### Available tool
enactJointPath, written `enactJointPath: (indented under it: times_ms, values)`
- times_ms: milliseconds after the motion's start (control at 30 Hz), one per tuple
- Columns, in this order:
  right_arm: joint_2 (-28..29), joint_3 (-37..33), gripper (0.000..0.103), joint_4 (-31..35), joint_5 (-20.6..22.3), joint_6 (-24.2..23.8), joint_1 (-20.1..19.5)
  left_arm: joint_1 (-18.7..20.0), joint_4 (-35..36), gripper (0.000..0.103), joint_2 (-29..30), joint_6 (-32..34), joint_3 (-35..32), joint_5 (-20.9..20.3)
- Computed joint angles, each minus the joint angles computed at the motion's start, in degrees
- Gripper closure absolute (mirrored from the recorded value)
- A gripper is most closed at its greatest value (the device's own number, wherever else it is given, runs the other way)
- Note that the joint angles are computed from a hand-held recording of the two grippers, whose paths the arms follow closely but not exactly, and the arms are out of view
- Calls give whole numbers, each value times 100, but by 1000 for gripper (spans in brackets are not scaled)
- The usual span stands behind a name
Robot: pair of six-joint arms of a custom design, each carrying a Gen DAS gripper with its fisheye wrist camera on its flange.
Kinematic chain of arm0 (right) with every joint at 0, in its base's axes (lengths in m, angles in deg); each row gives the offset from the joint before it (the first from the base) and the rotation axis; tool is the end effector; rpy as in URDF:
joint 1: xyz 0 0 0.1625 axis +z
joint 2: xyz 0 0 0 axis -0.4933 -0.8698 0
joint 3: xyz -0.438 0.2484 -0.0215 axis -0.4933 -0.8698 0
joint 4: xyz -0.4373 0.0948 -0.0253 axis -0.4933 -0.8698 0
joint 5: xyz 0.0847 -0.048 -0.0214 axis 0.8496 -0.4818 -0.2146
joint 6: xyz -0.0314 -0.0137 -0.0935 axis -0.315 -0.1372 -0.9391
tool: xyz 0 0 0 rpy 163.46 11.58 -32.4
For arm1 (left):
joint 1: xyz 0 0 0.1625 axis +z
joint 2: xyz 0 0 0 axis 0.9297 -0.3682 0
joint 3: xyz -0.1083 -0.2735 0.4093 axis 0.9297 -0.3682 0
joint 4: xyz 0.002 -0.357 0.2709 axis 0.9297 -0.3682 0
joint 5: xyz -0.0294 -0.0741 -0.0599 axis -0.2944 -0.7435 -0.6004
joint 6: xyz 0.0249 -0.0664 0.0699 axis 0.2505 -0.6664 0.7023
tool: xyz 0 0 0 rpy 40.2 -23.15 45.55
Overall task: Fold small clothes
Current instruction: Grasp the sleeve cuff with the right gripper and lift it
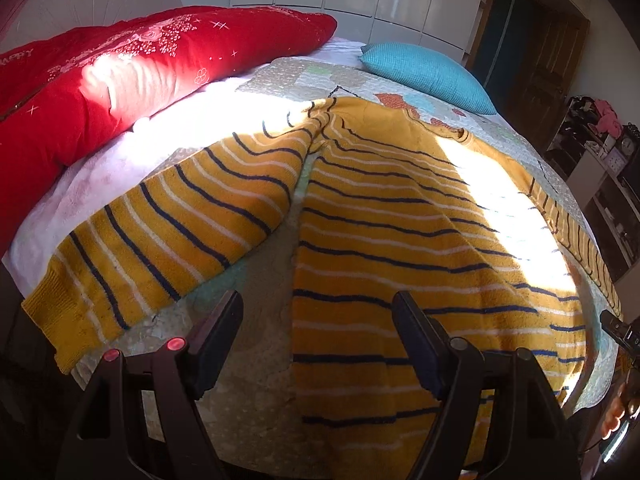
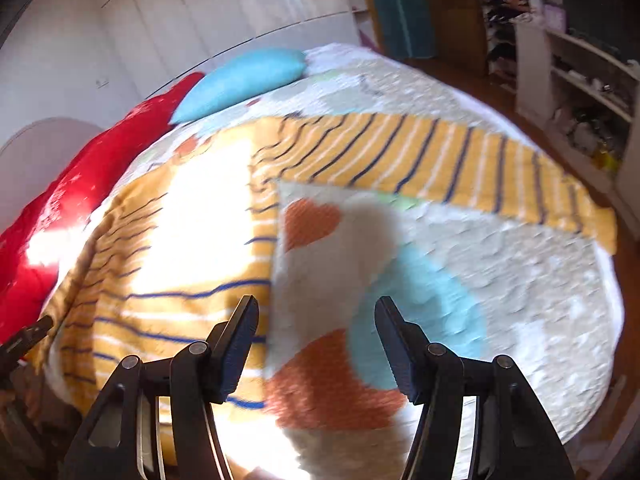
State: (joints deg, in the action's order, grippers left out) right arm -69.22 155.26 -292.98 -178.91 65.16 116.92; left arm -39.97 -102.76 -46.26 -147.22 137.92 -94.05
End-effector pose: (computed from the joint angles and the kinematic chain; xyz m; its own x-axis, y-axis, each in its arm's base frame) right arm 0.0918 -0.3457 0.1865 -0.9020 -0.0968 0.4208 -0.3249 0.7940 -0.5138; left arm -0.1036 -0.3030 0.2274 -0.7724 -0.3243 -0.5460 0.1860 0.7065 -0.6828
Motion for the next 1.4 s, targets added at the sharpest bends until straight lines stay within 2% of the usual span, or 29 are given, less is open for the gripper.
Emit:
enactJointPath:
  times_ms: [67, 133, 167, 200, 233, 300, 367, 433, 500, 533, 567, 633, 700, 833, 933, 1000, 1033, 1067, 1100, 1133, 1233, 1300, 1400]
  values:
    - [380, 52, 38, -99, 53, -53, 122, 28, -182, 27, -140, 66, 155, -194]
    - [945, 57, 42, -567, -234, -172, 353, 48, -449, 27, -83, 202, 293, -366]
    - [1248, 32, 67, -890, -493, -228, 518, 29, -454, 28, 37, 208, 319, -416]
    - [1368, 12, 83, -974, -661, -267, 634, -24, -218, 37, 197, 66, 286, -419]
    - [1348, 3, 90, -865, -691, -275, 626, -91, 112, 44, 319, -106, 232, -434]
    - [1225, 34, 91, -763, -538, -147, 538, -242, 300, 60, 207, -209, 258, -501]
    - [1138, 95, 91, -688, -432, -84, 418, -325, 428, 67, -155, -309, 294, -625]
    - [997, 175, 91, -724, -314, -97, 343, -500, 587, 67, -557, -420, 329, -698]
    - [751, 265, 90, -1030, -264, -39, 154, -809, 1227, 67, -811, -837, 259, -640]
    - [585, 271, 83, -1138, -212, 46, -13, -920, 1483, 67, -846, -997, 204, -588]
    - [375, 263, 70, -1179, -110, 185, -243, -1002, 1649, 65, -875, -1091, 161, -545]
    - [-11, 230, 54, -1282, 226, 484, -804, -1067, 1666, 58, -879, -1101, 121, -440]
    - [-394, 110, 51, -1160, 496, 828, -1321, -1020, 1451, 50, -775, -965, 110, -343]
    - [-1026, -210, 44, -509, 1204, 1628, -2280, -701, 673, 49, -373, -410, 82, -220]
    - [-1288, -400, 44, -137, 2231, 2247, -3043, -514, 21, 49, -150, -29, 104, -201]
    - [-1351, -541, 44, 15, 2798, 2656, -3370, -463, -265, 49, -28, 90, 115, -194]
    - [-1370, -615, 50, 75, 2973, 2850, -3463, -448, -344, 49, 9, 133, 114, -184]
    - [-1400, -699, 75, 171, 3061, 2995, -3501, -460, -365, 49, 35, 132, 112, -175]
    - [-1464, -802, 90, 366, 3095, 3063, -3501, -472, -362, 49, 46, 135, 108, -168]
    - [-1546, -905, 97, 602, 3123, 3073, -3477, -494, -334, 49, 48, 121, 105, -163]
    - [-1770, -1067, 97, 686, 2847, 3117, -3239, -575, 14, 49, -104, -34, 82, -115]
    - [-1838, -1228, 97, 668, 2087, 3003, -2733, -605, 352, 49, -277, -235, 50, -77]
    - [-1660, -1549, 97, 759, 905, 2443, -1661, -678, 836, 49, -631, -623, 34, -12]
